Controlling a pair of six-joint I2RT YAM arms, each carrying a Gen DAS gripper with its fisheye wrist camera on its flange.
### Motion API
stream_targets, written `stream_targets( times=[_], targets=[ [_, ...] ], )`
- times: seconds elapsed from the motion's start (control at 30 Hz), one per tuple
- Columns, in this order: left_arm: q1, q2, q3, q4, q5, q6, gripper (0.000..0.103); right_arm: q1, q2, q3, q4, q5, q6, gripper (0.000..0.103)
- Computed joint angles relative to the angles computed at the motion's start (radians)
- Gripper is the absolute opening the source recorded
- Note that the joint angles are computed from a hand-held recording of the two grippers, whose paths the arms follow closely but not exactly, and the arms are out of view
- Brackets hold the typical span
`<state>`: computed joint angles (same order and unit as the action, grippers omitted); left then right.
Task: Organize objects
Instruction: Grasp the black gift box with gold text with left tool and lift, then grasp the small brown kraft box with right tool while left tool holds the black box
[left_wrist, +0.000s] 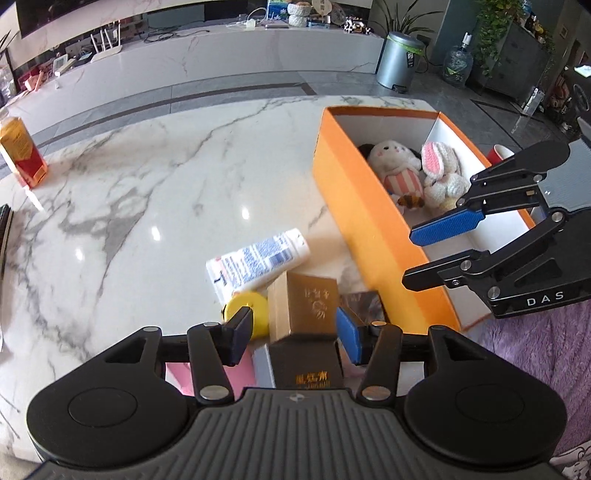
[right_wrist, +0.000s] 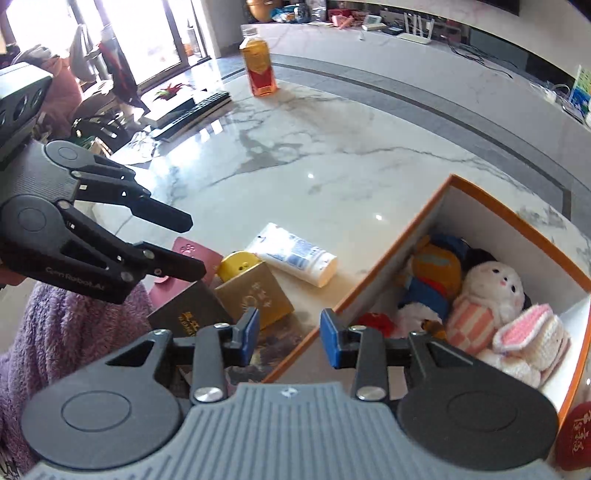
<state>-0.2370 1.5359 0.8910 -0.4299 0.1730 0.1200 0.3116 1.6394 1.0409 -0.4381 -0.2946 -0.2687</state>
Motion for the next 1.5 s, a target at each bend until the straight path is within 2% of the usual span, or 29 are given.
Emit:
stream_targets(
  times=[0.07,0.17,0.3,0.37,0.53,0.7,0.83,0.9,0.93,1.03,1.13,1.23,1.37,1.5],
  targets=[
    [0.016,-0.009,-0.035,-0.002,0.005,0.0,0.064,0.048,-0.035,-0.025,-0.006,0.019,-0.007,0.039],
    [0.054,-0.004,-0.087,0.007,0.022,-0.014,0.068,0.128,0.014,-0.03,0.03,0.081,0.019,0.037],
    [0.099,0.038,-0.127,0.037,0.07,-0.041,0.068,0.176,0.092,-0.024,0.062,0.082,0.053,0.028],
    [0.113,0.062,-0.135,0.051,0.093,-0.056,0.068,0.213,0.131,-0.018,0.073,0.14,0.053,0.02],
    [0.122,0.124,-0.114,0.055,0.122,-0.066,0.069,0.267,0.204,-0.001,0.081,0.237,0.046,0.013],
    [0.127,0.186,-0.088,0.052,0.146,-0.068,0.07,0.266,0.254,0.015,0.084,0.243,0.052,0.011],
    [0.131,0.211,-0.069,0.039,0.169,-0.061,0.077,0.261,0.278,0.021,0.088,0.224,0.051,0.006],
    [0.127,0.205,-0.071,0.038,0.158,-0.066,0.073,0.256,0.28,0.015,0.101,0.202,0.052,0.005],
    [0.122,0.195,-0.077,0.042,0.141,-0.068,0.065,0.255,0.279,0.013,0.106,0.201,0.053,0.004],
    [0.128,0.141,-0.12,0.071,0.145,-0.078,0.054,0.251,0.278,0.009,0.109,0.197,0.056,0.002],
    [0.159,0.085,-0.144,0.071,0.222,-0.098,0.045,0.252,0.269,-0.008,0.127,0.2,0.04,0.001],
    [0.171,0.081,-0.135,0.058,0.283,-0.135,0.043,0.245,0.27,-0.009,0.129,0.171,0.043,0.001],
    [0.11,0.135,-0.115,0.087,0.205,-0.167,0.043,0.243,0.278,-0.006,0.134,0.155,0.05,0.001],
    [0.095,0.154,-0.116,0.115,0.19,-0.173,0.039,0.24,0.271,-0.015,0.142,0.146,0.054,0.002]
  ],
)
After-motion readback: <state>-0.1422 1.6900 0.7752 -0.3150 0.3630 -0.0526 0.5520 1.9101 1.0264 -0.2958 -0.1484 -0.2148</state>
